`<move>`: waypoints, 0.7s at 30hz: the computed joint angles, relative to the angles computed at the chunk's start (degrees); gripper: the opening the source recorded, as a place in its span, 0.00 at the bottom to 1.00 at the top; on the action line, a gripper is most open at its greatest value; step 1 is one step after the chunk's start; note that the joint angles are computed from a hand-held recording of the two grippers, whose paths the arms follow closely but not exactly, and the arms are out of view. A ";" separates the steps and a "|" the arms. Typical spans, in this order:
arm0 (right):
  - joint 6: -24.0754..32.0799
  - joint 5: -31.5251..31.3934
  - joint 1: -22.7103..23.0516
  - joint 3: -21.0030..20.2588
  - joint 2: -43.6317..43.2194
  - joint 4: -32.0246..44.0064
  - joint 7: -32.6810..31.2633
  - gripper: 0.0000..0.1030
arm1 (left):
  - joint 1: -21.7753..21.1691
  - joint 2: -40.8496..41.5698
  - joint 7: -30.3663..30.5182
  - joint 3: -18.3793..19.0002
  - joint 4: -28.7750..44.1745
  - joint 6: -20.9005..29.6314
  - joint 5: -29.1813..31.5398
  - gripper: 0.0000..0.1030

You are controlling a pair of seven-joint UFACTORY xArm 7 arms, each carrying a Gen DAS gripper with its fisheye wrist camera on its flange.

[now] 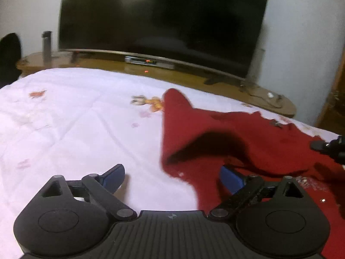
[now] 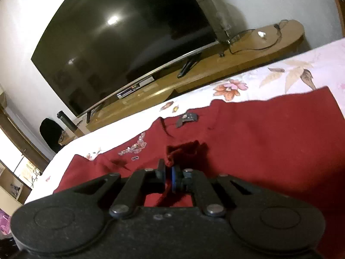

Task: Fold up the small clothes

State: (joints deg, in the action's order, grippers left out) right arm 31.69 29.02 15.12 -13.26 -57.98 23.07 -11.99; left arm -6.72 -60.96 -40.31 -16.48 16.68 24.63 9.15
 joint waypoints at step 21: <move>0.35 -8.71 -12.34 -4.49 -2.60 -1.48 -2.63 0.05 | -1.17 8.27 7.36 3.54 2.60 -1.16 -2.23 0.20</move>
State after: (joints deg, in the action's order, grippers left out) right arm 32.04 20.31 2.78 -17.75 -60.59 21.59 -14.62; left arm -7.89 -52.69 -32.95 -12.94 19.28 23.47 6.92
